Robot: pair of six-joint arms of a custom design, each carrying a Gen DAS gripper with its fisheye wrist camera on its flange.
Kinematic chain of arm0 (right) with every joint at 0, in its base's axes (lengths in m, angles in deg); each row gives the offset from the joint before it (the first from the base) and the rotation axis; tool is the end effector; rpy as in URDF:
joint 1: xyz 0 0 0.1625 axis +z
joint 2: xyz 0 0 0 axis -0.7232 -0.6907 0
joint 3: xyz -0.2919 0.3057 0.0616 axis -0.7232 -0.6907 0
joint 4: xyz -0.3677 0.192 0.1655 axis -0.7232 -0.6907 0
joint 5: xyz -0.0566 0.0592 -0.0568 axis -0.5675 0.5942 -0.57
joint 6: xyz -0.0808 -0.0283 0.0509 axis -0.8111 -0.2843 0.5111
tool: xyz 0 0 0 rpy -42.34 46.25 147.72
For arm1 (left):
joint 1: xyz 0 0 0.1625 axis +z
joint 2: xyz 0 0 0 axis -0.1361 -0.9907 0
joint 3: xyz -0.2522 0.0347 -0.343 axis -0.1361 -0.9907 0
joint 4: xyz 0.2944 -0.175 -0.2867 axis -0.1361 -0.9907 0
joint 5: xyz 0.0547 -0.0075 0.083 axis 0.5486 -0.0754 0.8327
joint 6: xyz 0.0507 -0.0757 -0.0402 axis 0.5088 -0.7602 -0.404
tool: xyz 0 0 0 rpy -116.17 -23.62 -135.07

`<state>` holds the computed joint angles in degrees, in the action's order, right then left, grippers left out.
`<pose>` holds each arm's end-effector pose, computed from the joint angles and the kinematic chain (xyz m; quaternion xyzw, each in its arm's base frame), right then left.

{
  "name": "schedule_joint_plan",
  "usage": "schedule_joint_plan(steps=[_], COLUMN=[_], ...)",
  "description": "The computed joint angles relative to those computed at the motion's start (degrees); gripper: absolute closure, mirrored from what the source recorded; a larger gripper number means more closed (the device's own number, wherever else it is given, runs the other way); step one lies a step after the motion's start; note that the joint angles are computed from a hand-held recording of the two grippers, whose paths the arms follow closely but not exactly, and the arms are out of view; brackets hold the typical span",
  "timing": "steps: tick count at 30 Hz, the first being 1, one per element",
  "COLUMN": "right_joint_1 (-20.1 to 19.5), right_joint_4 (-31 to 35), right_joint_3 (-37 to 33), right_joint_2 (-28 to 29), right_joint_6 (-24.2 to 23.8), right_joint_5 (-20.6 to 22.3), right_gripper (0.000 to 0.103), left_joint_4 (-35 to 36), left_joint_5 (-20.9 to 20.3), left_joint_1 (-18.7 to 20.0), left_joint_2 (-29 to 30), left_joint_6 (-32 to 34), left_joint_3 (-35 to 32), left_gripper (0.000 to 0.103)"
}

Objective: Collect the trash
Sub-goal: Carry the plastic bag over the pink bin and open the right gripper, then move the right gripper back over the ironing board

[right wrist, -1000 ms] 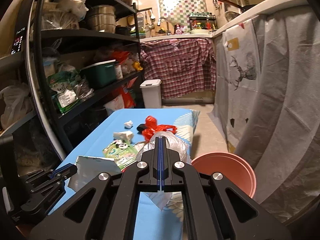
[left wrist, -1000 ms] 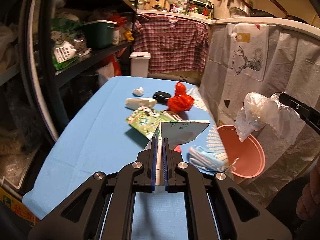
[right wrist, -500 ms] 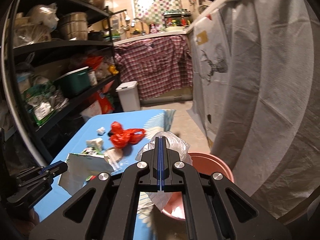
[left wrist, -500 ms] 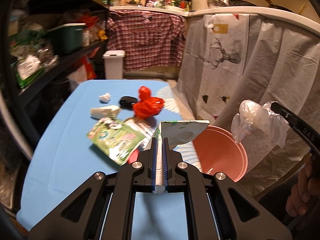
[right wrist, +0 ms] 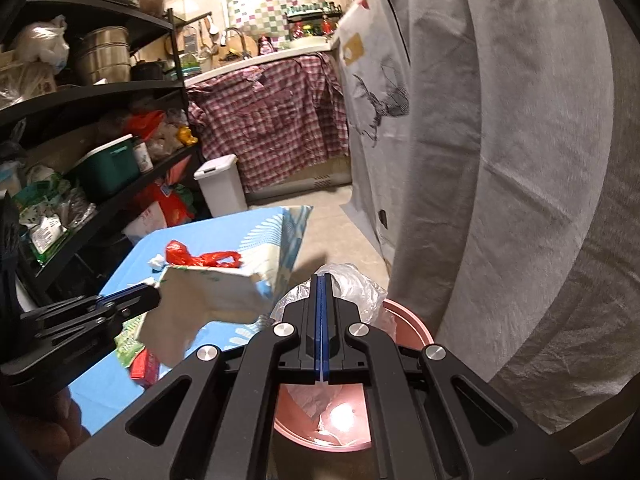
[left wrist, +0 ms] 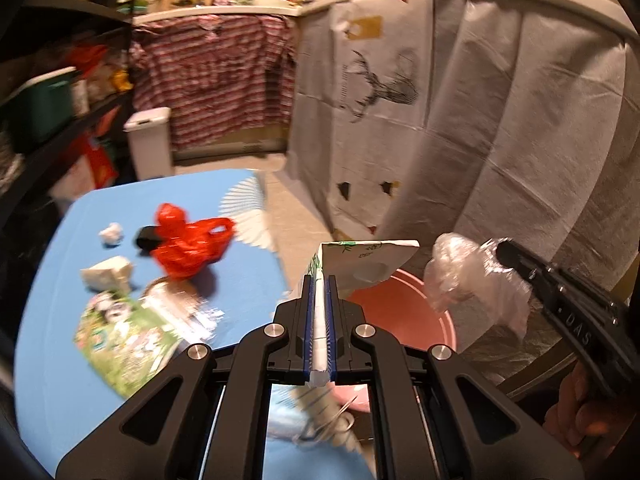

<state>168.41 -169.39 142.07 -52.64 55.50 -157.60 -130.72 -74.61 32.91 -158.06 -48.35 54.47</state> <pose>0.3422 -0.3861 0.1542 0.2970 -0.8482 0.3963 0.1877 -0.2166 -0.3458 0.2866 0.1212 0.8474 -0.4270 0.2915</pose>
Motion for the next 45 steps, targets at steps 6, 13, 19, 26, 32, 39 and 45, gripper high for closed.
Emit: schedule_joint_plan(steps=[6,13,19,26,32,39,45], right_joint_1=[-1.70,-1.89,-2.35,-2.62,-2.28,-1.67,-0.63], right_joint_4=[1.19,0.51,1.41,2.95,1.43,-0.46,-2.64], right_joint_3=[-0.76,-2.00,-2.78,-3.53,-3.48,-3.33,-2.99], right_joint_2=[0.92,3.50,4.18,4.60,4.98,5.45,5.53], right_joint_6=[1.00,-0.72,-0.68,1.02,0.56,-1.06,-2.61], right_joint_5=[-0.69,-2.48,-3.18,-5.21,-6.26,-6.63,-7.51], right_gripper=[0.103,0.103,0.103,0.098,0.070,0.070,0.070], left_joint_4=[-18.91,-25.20,-28.77,-30.75,-30.59,-27.38,-21.26], left_joint_5=[-4.23,-6.94,-8.63,-9.89,-8.97,-7.34,-4.71], left_joint_1=[4.65,7.90,10.05,11.97,11.29,9.48,6.24], left_joint_2=[6.52,9.29,11.50,13.05,11.56,8.01,2.66], left_joint_6=[12.04,15.72,18.46,19.55,19.62,18.08,14.32], left_joint_3=[1.24,1.56,1.09,0.27,0.85,1.81,3.09], left_gripper=[0.098,0.098,0.098,0.097,0.097,0.097,0.097])
